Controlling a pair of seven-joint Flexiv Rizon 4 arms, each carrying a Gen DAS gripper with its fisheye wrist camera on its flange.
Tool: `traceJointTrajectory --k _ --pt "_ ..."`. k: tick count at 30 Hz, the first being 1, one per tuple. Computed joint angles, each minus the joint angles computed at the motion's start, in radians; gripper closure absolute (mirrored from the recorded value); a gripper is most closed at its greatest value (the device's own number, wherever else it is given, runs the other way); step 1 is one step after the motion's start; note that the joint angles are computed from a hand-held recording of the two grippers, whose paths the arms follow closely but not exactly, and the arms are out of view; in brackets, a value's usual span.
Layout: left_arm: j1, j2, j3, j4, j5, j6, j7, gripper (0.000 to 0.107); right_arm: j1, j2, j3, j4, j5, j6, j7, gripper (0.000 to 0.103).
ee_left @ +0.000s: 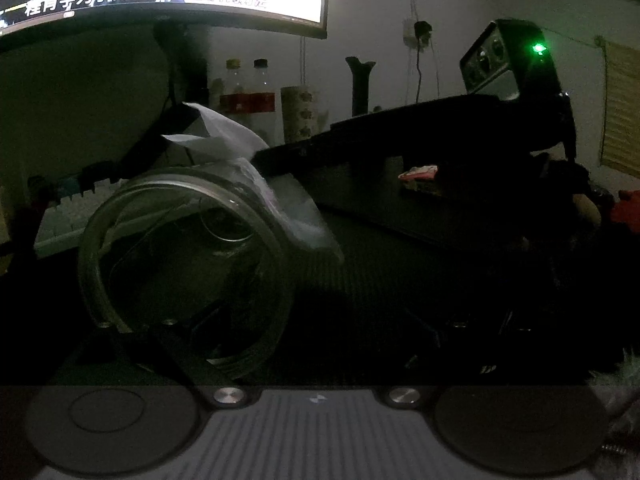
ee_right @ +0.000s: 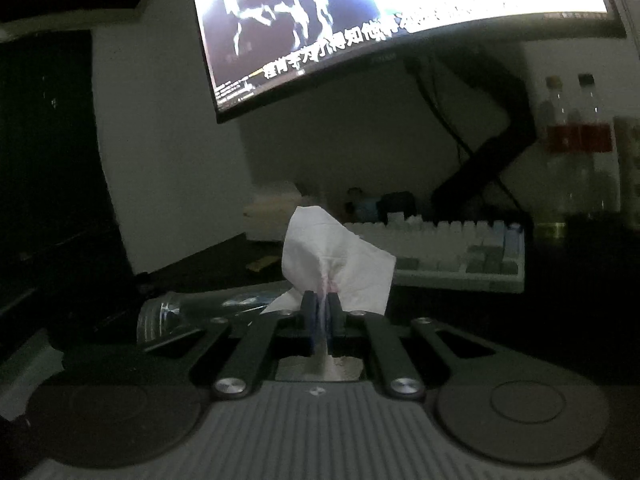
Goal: Clean container
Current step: 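Wipe the jar's outer wall near the rim with the right tool's tissue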
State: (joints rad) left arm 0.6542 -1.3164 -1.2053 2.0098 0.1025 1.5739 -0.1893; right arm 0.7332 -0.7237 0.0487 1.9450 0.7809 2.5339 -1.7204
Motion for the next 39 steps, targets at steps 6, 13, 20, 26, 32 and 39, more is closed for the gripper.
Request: traceJointTrajectory --k 6,13,20,26,32,39 --pt "0.003 -0.004 -0.003 0.008 0.009 0.004 -0.004 0.016 -0.077 0.032 0.072 0.144 -0.319 0.044 0.136 0.096" --pt "0.021 0.002 -0.011 0.022 -0.005 -0.034 0.014 0.016 -0.002 0.036 -0.010 0.072 -0.086 -0.015 0.108 0.094" --pt "0.023 0.001 -0.009 0.030 -0.005 -0.031 0.029 0.016 -0.066 0.066 0.052 0.189 -0.364 0.037 0.150 0.094" --pt "0.035 0.000 -0.012 0.053 0.001 -0.045 0.063 0.016 -0.006 0.061 -0.032 0.100 -0.093 -0.032 0.108 0.094" --pt "0.038 0.008 -0.011 0.068 -0.003 -0.040 0.066 0.015 -0.087 0.085 0.054 0.247 -0.432 0.043 0.118 0.094" --pt "0.050 0.016 -0.014 0.090 0.005 -0.049 0.075 0.015 0.017 0.047 -0.050 0.090 -0.028 -0.010 0.051 0.088"
